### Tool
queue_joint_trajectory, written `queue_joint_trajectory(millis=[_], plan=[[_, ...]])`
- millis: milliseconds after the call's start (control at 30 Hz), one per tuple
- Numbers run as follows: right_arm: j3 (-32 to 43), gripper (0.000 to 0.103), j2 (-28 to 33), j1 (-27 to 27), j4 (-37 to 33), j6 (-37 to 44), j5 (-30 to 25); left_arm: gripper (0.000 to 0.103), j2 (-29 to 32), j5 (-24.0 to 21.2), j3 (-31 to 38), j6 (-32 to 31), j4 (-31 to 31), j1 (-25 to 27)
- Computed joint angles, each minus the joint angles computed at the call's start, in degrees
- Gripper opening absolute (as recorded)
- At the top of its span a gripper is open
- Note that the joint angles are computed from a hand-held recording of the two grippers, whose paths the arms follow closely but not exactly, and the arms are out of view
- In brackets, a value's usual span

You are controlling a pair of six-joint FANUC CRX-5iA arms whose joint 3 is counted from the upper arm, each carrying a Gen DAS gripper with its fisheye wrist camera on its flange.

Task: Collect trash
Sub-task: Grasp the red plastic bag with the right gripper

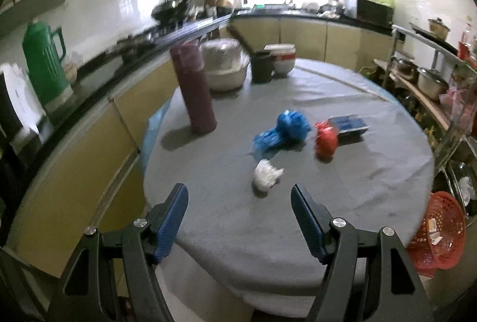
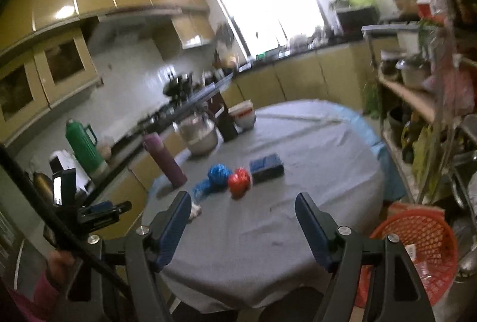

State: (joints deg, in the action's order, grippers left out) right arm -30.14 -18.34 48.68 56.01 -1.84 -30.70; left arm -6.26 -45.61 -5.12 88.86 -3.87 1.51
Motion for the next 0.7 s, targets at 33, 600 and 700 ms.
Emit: queue_joint_trajectory(millis=[33,600,700], plan=[[2.0,0.075,1.9,-0.7,-4.1,3.6,1.1,0.072,1.3,-0.3,0.0,-1.2,1.7,1.0],[54.4,0.049,44.6,-11.5,-58.0,46.6,-12.9,0.072,10.9,-1.7,0.4,-14.5,16.2,8.7],[61.3,0.050,50.2,-13.1,-60.6,45.4,-16.3,0.072,12.0,-2.0,1.1,-15.2,17.5,9.3]])
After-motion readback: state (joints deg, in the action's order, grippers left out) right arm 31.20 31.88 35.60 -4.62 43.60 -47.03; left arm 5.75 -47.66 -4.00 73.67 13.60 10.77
